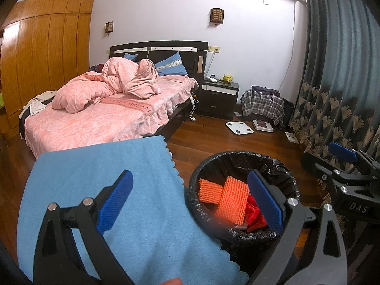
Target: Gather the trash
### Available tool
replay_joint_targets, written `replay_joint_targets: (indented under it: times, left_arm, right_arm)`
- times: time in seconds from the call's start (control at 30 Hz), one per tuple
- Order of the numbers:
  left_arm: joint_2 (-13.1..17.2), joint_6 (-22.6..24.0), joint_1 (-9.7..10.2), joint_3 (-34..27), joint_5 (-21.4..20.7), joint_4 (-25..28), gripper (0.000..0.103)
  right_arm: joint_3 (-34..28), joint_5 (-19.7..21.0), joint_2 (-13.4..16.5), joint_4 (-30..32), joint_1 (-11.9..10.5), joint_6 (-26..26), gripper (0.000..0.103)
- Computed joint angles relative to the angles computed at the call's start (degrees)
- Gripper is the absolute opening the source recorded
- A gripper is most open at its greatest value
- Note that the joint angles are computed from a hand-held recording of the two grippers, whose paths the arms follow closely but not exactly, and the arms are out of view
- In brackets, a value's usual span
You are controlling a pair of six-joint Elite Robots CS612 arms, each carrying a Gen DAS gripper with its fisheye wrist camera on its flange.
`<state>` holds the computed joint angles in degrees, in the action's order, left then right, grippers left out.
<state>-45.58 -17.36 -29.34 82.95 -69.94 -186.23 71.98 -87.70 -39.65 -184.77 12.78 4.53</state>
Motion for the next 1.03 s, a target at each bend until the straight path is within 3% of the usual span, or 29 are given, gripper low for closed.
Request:
replay_joint_targets:
  times: [1.03]
  left_arm:
    - [-0.99, -0.21, -0.16, 1.06, -0.11, 0.86, 0.095]
  right_arm:
    - [-0.13, 0.05, -0.01, 0.49, 0.0, -0.07, 0.097]
